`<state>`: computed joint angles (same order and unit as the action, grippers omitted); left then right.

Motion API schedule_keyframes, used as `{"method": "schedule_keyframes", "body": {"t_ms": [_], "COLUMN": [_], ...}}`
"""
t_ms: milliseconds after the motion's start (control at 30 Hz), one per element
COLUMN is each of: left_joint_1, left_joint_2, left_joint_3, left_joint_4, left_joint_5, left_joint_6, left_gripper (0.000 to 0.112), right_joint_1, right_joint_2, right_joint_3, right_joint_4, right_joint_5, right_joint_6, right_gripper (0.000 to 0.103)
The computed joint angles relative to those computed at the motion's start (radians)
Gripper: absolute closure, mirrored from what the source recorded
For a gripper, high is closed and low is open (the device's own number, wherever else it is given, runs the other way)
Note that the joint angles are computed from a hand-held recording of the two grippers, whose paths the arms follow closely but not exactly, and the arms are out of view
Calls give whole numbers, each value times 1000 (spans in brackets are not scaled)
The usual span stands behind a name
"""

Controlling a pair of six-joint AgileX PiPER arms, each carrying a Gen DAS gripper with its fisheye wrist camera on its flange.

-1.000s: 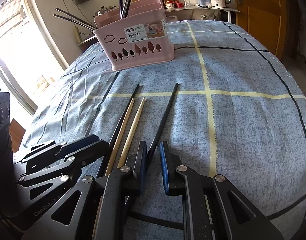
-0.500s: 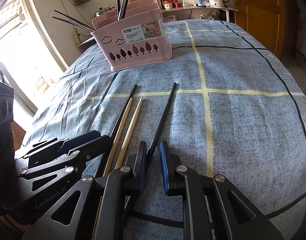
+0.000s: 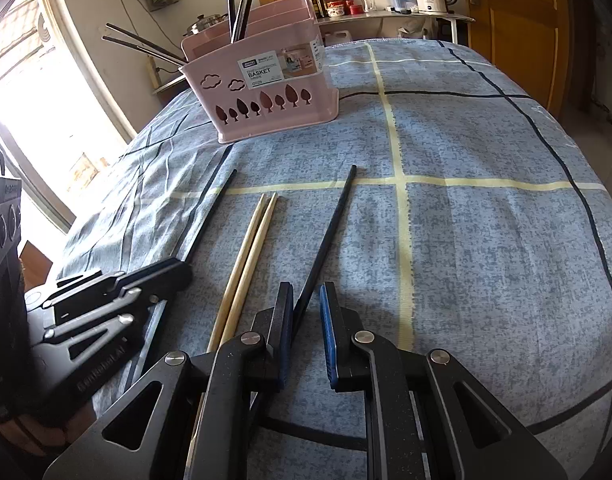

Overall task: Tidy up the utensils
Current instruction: 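Close the left tool on a black chopstick while the right tool grasps another, then raise the left tool's black chopstick over the basket while the right tool carries its own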

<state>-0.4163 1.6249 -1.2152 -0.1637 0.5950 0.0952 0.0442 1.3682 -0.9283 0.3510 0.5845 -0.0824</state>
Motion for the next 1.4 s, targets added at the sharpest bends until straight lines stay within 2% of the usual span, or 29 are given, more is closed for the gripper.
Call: {"method": "schedule_keyframes", "body": {"t_ms": [133, 233, 367, 500, 567, 733, 767, 867, 1100, 1400], "left_joint_1": [53, 87, 78, 68, 61, 20, 19, 40, 70, 137], "left_joint_2": [0, 33, 108, 172, 195, 212, 217, 235, 171, 153], "left_joint_3": [-3, -63, -179, -272, -306, -319, -327, -366, -400, -577], "left_joint_4": [-39, -96, -74, -41, -22, 77, 78, 26, -32, -144], "left_joint_5": [18, 72, 142, 179, 192, 168, 173, 210, 209, 282], "left_joint_6": [21, 64, 59, 44, 30, -14, -15, 0, 57, 108], "left_gripper": [106, 106, 105, 105, 105, 105, 107, 107, 108, 108], "right_joint_1": [-37, -57, -61, -57, -47, -20, -18, -30, -43, -57], "right_joint_2": [8, 28, 81, 136, 160, 175, 177, 188, 149, 89], "right_joint_3": [-11, -39, -109, -173, -203, -225, -228, -246, -288, -417], "right_joint_4": [32, 21, -27, -59, -86, -141, -144, -98, -55, -54], "right_joint_5": [24, 44, 77, 96, 102, 107, 109, 126, 138, 158], "right_joint_6": [-30, -11, 43, 78, 96, 132, 131, 85, 41, 20], "right_gripper": [89, 89, 89, 89, 89, 90, 93, 94, 97, 98]}}
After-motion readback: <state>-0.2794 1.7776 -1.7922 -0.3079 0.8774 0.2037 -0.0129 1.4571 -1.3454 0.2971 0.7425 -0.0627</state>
